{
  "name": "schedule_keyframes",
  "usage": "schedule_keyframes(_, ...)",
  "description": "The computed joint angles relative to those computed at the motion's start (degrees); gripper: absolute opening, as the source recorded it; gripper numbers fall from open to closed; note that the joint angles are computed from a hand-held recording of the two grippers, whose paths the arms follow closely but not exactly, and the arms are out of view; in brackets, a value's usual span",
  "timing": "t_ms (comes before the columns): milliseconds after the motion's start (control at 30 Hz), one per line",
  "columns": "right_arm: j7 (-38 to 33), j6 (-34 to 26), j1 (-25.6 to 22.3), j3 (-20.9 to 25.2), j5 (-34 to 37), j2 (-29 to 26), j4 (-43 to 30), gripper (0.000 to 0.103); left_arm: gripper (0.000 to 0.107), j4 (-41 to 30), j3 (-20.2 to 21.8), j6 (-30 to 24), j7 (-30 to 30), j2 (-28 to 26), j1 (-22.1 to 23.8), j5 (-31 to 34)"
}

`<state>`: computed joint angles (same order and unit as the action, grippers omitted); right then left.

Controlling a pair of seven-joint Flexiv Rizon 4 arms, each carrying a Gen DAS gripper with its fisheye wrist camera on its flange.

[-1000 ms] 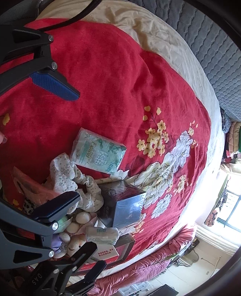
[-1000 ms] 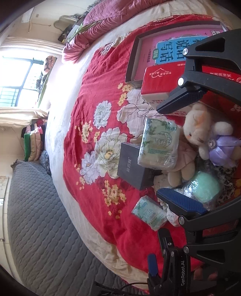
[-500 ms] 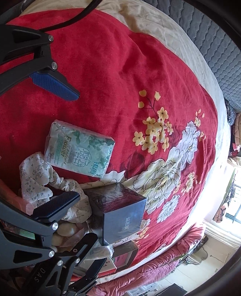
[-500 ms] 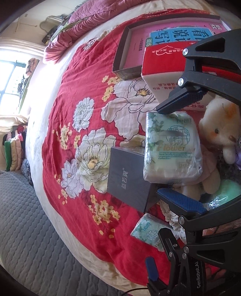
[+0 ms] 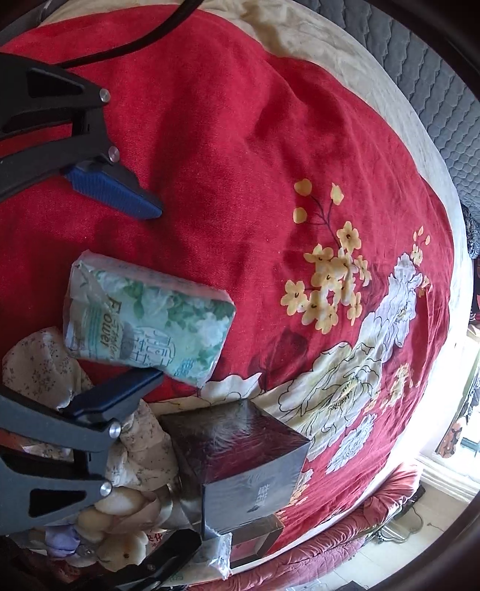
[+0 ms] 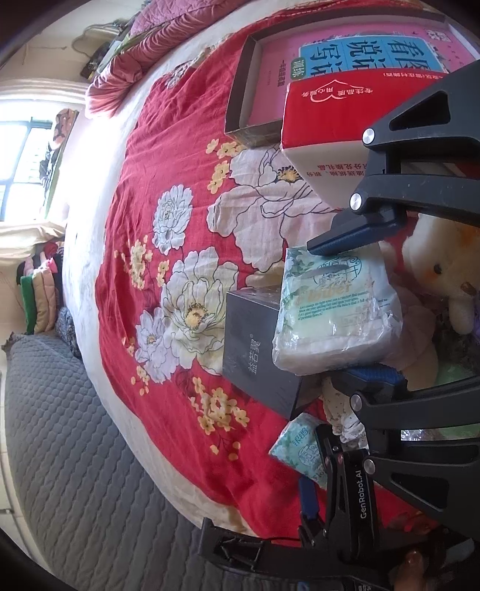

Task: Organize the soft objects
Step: 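Grasp the green Flower tissue pack with the left tool while the right tool approaches the pile, then grasp the teddy bear in purple dress with the right tool while the left tool holds the tissue pack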

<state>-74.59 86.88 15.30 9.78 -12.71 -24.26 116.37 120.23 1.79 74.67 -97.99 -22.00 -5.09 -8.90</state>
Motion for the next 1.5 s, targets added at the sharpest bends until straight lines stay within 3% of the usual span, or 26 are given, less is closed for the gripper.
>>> schedule_keyframes(33, -0.9, 1.0, -1.1, 1.2, 0.7, 0.0, 0.2, 0.051, 0.054, 1.4, -2.7, 1.6, 2.5, 0.4, 2.1, -2.6)
schedule_keyframes(67, -1.0, 1.5, -1.2, 1.4, 0.9, 0.2, 0.6, 0.051, 0.047, 2.4, -4.8, 2.8, 4.3, 0.6, 3.5, -4.9)
schedule_keyframes(167, -2.6, 2.2, -3.9, 4.7, 2.9, 0.5, 0.6, 0.049, 0.039, 4.1, -7.1, 5.2, 7.6, 1.2, 4.8, -8.1)
schedule_keyframes(333, -5.8, 3.1, -8.3, 10.1, 6.4, 0.9, 0.2, 0.047, 0.036, 8.5, -15.6, 9.8, 16.1, 3.5, 10.0, -19.2)
schedule_keyframes(533, -9.6, 3.3, -12.0, 15.0, 10.2, 1.9, 0.1, 0.046, 0.036, 11.2, -19.0, 13.1, 21.4, 7.3, 10.0, -27.2)
schedule_keyframes(633, -11.1, 4.0, -12.9, 16.1, 11.7, 2.9, 0.6, 0.046, 0.036, 11.5, -16.3, 13.7, 21.3, 9.3, 6.6, -27.0)
schedule_keyframes(733, -13.3, 4.4, -15.6, 19.0, 14.2, 3.8, 0.7, 0.044, 0.036, 11.7, -16.5, 14.8, 23.6, 11.3, 4.9, -29.3)
schedule_keyframes(867, -16.5, 5.0, -19.3, 22.5, 17.7, 5.5, 0.8, 0.043, 0.036, 10.2, -13.3, 16.0, 22.6, 12.3, 0.4, -26.8)
schedule_keyframes(933, -16.9, 4.4, -19.6, 22.2, 18.9, 6.1, 0.7, 0.042, 0.036, 8.1, -9.3, 14.2, 17.1, 11.6, -2.1, -20.1)
schedule_keyframes(1000, -19.5, 2.4, -21.7, 24.5, 21.6, 5.7, -0.5, 0.042, 0.036, 8.4, -11.3, 14.5, 18.8, 11.7, -1.4, -23.0)
schedule_keyframes(1133, -22.1, 0.9, -19.1, 21.6, 22.0, 5.4, -0.8, 0.042, 0.037, 8.6, -11.3, 13.4, 18.1, 11.8, -1.7, -22.1)
schedule_keyframes(1200, -24.9, -1.8, -20.2, 22.4, 23.6, 4.7, -2.4, 0.046, 0.037, 9.0, -11.1, 13.7, 18.3, 12.0, -2.1, -21.9)
schedule_keyframes(1300, -23.4, -3.0, -15.0, 15.5, 21.1, 5.4, -2.1, 0.06, 0.037, 10.3, -16.3, 16.0, 24.3, 12.2, 0.5, -29.0)
schedule_keyframes(1400, -23.6, -3.8, -11.4, 10.9, 18.8, 6.1, -1.6, 0.062, 0.037, 10.6, -17.7, 16.7, 27.8, 12.0, 0.7, -32.5)
schedule_keyframes(1500, -27.7, -5.0, -12.5, 12.4, 21.1, 7.2, -1.3, 0.063, 0.037, 10.8, -19.0, 16.5, 30.8, 11.9, 1.0, -35.8)
